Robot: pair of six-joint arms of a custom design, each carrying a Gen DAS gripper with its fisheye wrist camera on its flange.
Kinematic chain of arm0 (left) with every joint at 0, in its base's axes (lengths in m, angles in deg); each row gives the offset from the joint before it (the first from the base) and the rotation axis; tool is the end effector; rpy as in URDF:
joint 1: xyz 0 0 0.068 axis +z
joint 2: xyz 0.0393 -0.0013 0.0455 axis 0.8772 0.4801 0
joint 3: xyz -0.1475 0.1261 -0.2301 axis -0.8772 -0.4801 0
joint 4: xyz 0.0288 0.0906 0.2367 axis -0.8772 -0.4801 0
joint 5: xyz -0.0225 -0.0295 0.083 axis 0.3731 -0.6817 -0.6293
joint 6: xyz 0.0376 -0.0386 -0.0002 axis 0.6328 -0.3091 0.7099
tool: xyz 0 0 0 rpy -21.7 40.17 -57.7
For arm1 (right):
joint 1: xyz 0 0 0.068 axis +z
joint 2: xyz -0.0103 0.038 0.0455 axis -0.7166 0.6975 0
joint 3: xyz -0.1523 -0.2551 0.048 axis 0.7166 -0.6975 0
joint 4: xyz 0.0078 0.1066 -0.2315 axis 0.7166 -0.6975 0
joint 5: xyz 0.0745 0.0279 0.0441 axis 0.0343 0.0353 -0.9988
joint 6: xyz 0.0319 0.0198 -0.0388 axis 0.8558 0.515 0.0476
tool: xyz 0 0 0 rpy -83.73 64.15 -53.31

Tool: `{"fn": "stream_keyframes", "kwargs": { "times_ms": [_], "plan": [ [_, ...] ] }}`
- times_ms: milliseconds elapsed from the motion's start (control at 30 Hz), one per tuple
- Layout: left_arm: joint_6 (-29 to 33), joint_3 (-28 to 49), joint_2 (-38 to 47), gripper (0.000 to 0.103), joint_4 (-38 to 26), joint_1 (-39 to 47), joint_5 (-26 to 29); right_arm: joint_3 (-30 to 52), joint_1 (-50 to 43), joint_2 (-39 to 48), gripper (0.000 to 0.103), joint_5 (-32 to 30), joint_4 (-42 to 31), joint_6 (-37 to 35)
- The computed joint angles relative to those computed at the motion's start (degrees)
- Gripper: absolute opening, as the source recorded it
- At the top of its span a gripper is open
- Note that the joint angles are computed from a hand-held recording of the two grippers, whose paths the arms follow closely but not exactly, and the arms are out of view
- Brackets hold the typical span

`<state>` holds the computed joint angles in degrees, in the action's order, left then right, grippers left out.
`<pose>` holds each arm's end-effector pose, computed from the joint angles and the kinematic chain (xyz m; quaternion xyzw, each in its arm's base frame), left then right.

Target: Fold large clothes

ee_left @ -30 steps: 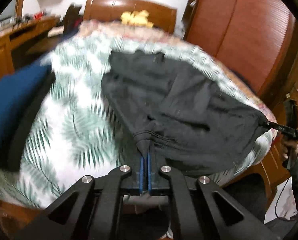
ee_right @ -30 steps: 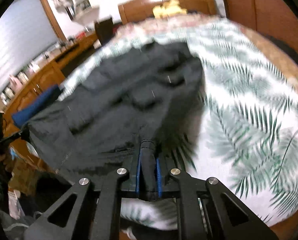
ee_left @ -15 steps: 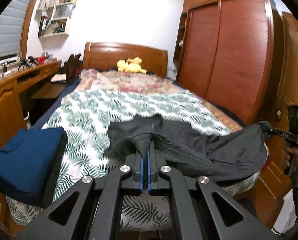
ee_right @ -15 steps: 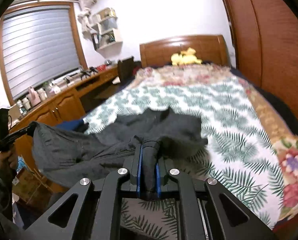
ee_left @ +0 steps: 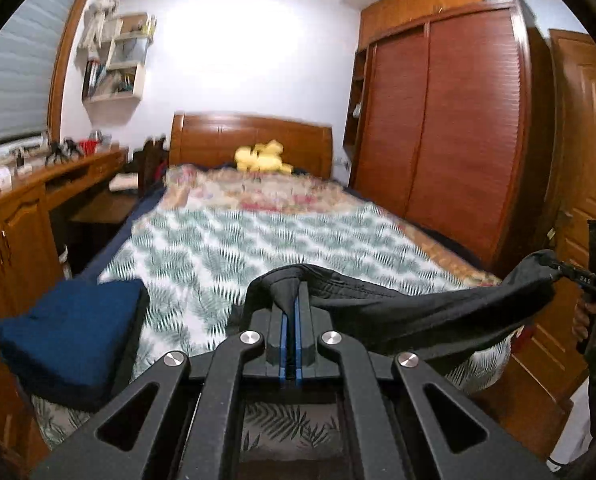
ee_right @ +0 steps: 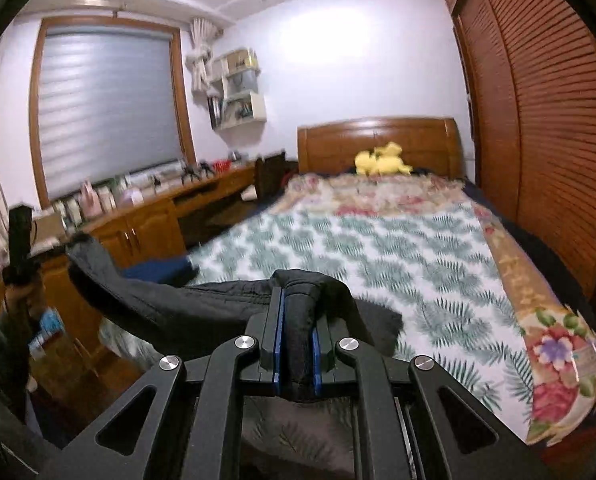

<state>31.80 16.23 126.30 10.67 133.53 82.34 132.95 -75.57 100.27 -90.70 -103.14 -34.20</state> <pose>0.1048 0.2272 0.3071 -0.0978 0.8286 -0.0216 0.5507 0.3158 -0.1410 0.1622 -0.3206 0.7136 0.3169 0.5363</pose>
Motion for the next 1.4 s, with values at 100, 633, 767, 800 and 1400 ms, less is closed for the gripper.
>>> {"fn": "stream_keyframes", "kwargs": {
  "times_ms": [100,633,767,800,1400],
  "plan": [
    [-2.65,-1.41,3.21,0.003,4.33,-4.49,-5.34,-2.57,3.54,3.31,0.01,5.4,13.28,8.12],
    [-18.66,12.49,26.62,0.003,19.69,-22.3,-24.4,25.08,25.3,20.71,0.011,25.23,25.13,37.48],
    [-20.5,19.78,33.12,0.003,19.76,-24.92,-26.53,35.36,29.07,25.62,0.011,29.37,21.77,41.43],
    [-20.77,21.43,34.57,0.003,19.89,-25.44,-26.86,39.57,29.99,27.71,0.011,30.49,20.56,42.39],
    [-17.51,37.48,51.21,0.009,13.37,-31.7,-33.94,74.74,39.46,48.24,0.018,45.19,2.43,46.78]
  ]
}}
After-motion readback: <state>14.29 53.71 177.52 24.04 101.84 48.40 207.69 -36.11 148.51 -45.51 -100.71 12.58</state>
